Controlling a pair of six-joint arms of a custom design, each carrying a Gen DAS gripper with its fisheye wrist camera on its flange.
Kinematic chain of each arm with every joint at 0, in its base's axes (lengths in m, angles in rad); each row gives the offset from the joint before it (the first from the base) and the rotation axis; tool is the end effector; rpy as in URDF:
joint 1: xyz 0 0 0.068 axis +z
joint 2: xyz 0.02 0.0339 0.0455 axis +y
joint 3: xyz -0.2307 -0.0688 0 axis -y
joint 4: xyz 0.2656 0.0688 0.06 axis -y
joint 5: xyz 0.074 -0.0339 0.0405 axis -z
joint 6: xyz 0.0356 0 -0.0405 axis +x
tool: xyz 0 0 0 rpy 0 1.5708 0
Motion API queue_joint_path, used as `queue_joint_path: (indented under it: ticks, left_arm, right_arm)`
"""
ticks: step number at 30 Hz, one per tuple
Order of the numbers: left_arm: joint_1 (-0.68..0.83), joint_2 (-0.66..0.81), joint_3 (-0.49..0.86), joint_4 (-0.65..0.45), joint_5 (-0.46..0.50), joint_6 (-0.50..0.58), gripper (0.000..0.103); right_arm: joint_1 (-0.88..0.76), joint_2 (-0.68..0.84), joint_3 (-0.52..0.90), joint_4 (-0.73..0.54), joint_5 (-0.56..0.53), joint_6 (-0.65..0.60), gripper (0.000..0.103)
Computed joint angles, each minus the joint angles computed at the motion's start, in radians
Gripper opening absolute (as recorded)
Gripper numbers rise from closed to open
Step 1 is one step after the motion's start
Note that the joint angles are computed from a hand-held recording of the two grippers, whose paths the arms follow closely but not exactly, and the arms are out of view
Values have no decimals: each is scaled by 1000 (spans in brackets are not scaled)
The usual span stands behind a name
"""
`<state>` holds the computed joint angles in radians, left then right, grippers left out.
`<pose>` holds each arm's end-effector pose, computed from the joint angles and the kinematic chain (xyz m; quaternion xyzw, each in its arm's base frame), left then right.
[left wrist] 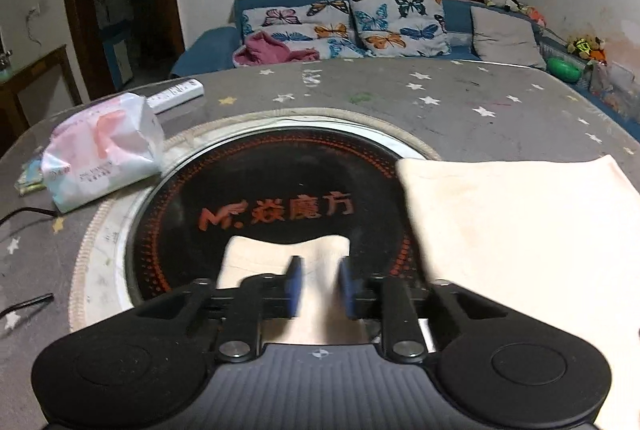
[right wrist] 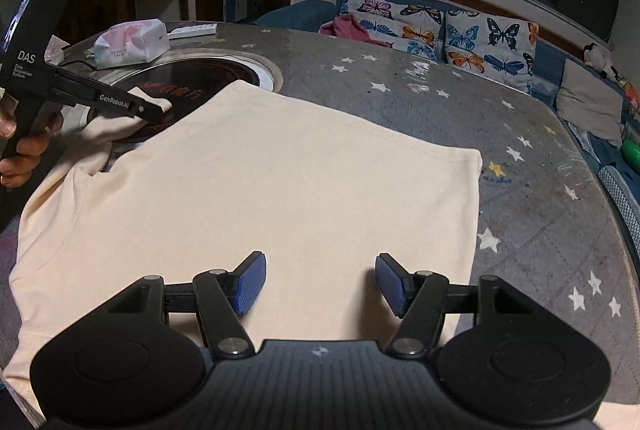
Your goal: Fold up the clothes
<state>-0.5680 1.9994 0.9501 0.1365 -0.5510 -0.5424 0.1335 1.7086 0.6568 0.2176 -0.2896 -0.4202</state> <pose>0.3169 -0.1801 0.0404 -0.0762 0.9117 0.0549 0.3999 0.3041 0.0511 0.0611 -0.3023 0.8738 0.0823 0.3718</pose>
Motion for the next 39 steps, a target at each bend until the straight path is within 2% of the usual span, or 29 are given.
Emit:
queue_joint_path:
  ticks: [5,11,14,16,18,21,25,29,32,35,39]
  left_arm:
    - [7,-119,-139,62,-27,-73,6]
    - [-54,-491,-463,115,-127,-212,6]
    - [-117,-726,-618,50,-197,-312,6]
    - [-167,-850,-686,-52,-256,-401,6]
    - [-198,-903,-720,-133,-292,-469,6]
    - [-204,-897,-754,-179,-305,-538,6]
    - [-180,-781,-782,-99,-270,-576,6]
    - [-169,-748,-783,-61,-275,-538,9]
    - [-154,-695,-738,-109,-296,-540,10]
    - [-139,-673,-717,-160,-284,-591,10]
    - [-223,-739,-704,-251,-287,-638,11]
  right_arm:
    - [3,-6,-11,11,7,9,63]
    - [11,-27,-34,26,18,16,63]
    - [10,-50,-55,32,15,22,63]
    - [8,-66,-71,33,12,23,63]
    - [6,-82,-87,33,10,21,63]
    - [8,-111,-116,35,8,15,63]
    - [12,-153,-156,34,4,11,63]
    - [15,-219,-195,0,-10,-1,63]
    - [33,-289,-227,-48,-47,-27,65]
    - [73,-320,-239,-101,-80,-54,65]
    - [142,-367,-286,-133,-74,-102,65]
